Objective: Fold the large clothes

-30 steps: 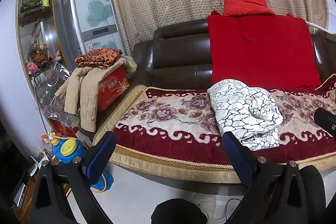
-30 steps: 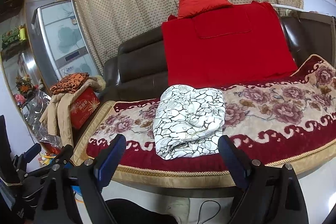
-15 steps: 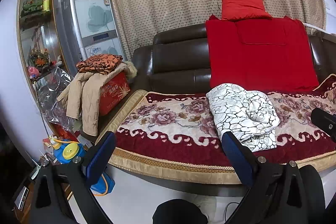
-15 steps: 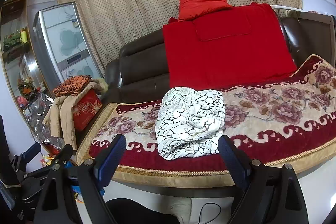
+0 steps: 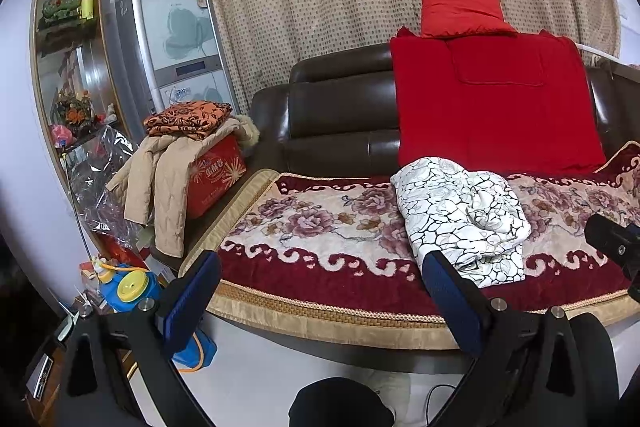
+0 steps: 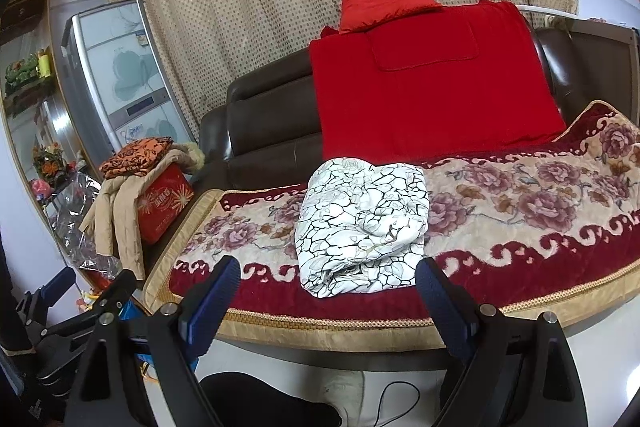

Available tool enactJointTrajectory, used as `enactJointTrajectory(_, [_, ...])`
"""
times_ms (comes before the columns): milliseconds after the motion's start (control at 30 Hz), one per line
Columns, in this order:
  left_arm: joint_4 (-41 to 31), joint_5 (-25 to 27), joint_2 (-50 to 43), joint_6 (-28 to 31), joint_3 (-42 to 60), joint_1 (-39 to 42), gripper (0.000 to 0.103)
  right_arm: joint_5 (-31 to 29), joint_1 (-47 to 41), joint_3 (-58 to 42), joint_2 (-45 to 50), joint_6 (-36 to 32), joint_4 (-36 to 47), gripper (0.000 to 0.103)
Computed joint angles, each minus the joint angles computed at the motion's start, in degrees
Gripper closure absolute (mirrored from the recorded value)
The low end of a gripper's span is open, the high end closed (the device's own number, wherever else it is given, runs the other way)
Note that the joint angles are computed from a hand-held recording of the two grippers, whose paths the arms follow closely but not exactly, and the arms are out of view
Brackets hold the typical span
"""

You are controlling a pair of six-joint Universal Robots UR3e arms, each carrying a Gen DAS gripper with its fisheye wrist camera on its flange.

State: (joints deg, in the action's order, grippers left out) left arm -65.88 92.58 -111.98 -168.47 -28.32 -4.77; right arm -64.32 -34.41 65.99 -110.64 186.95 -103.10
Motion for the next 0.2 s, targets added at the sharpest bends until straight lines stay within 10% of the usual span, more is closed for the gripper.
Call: enactJointTrajectory(200, [-1.72,-5.15,-3.21,-0.63,4.21,1.25,0.002,-1.79,1.46,-0.17,2.34,-0.28,-2.05,0.011])
